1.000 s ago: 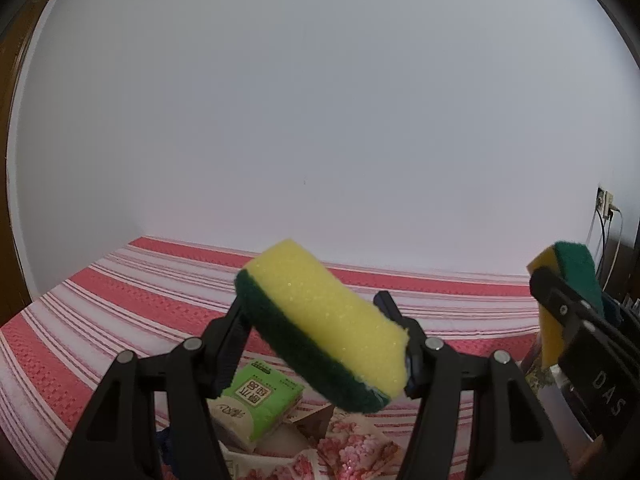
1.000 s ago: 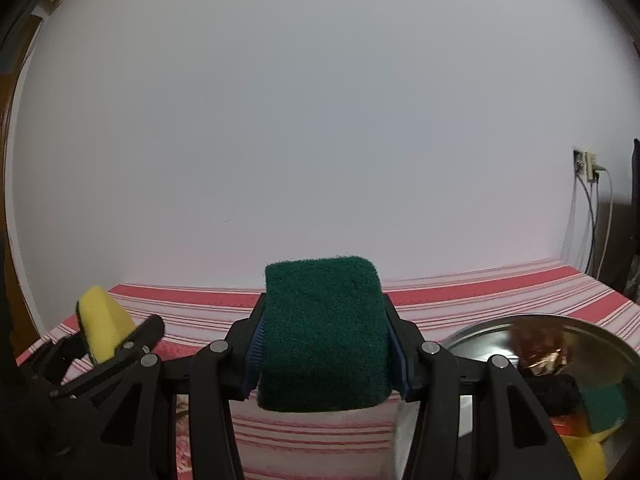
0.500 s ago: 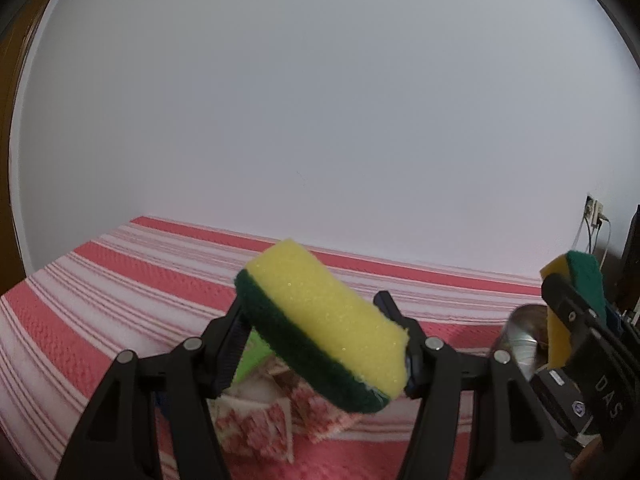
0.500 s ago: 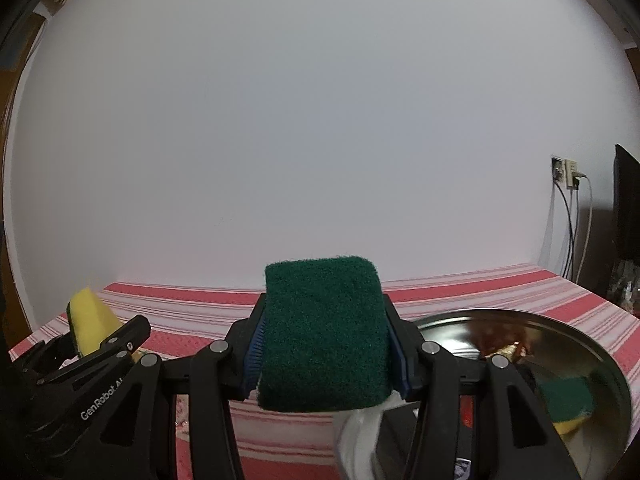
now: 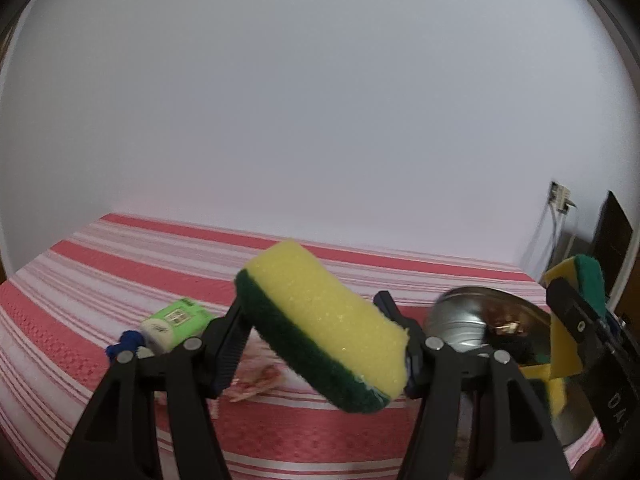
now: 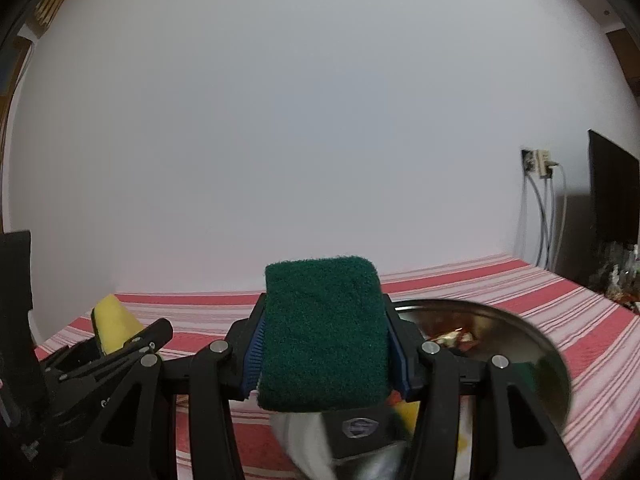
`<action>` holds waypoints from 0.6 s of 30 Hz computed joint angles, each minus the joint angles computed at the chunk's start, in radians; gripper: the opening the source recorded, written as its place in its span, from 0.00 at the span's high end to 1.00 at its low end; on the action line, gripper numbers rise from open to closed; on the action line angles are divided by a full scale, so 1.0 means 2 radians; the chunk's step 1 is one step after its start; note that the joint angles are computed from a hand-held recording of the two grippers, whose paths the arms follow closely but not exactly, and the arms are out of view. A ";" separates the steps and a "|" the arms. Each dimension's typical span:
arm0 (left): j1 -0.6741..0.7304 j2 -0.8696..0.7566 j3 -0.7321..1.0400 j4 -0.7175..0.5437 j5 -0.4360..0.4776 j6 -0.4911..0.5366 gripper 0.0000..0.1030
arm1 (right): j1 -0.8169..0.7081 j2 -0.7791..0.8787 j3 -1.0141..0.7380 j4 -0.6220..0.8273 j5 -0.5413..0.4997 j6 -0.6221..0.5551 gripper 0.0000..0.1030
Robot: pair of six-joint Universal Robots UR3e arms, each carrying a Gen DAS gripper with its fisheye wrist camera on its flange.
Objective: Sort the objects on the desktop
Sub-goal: 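Lift both held sponges toward the silver tin with both grippers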
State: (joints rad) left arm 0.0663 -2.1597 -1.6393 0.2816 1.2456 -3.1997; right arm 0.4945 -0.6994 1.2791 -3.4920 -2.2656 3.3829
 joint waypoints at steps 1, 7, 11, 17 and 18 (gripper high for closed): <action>-0.002 0.001 0.001 0.001 -0.004 0.004 0.40 | 0.032 -0.021 -0.015 0.030 -0.017 -0.006 0.48; -0.040 0.017 0.000 -0.009 -0.003 0.009 0.40 | 0.023 -0.074 0.071 0.013 -0.066 0.020 0.48; -0.065 0.013 0.011 -0.018 0.005 0.016 0.40 | -0.006 -0.128 0.165 -0.023 -0.061 0.028 0.48; -0.099 0.014 0.023 -0.031 0.020 0.026 0.40 | -0.023 -0.173 0.217 -0.027 -0.073 0.038 0.48; -0.105 0.014 0.027 -0.034 0.023 0.028 0.40 | -0.028 -0.176 0.222 -0.032 -0.071 0.034 0.48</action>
State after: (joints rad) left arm -0.1438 -2.1322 -1.5861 0.2132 1.2923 -3.1441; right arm 0.4376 -1.0508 1.7235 -3.5561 -2.4081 3.4507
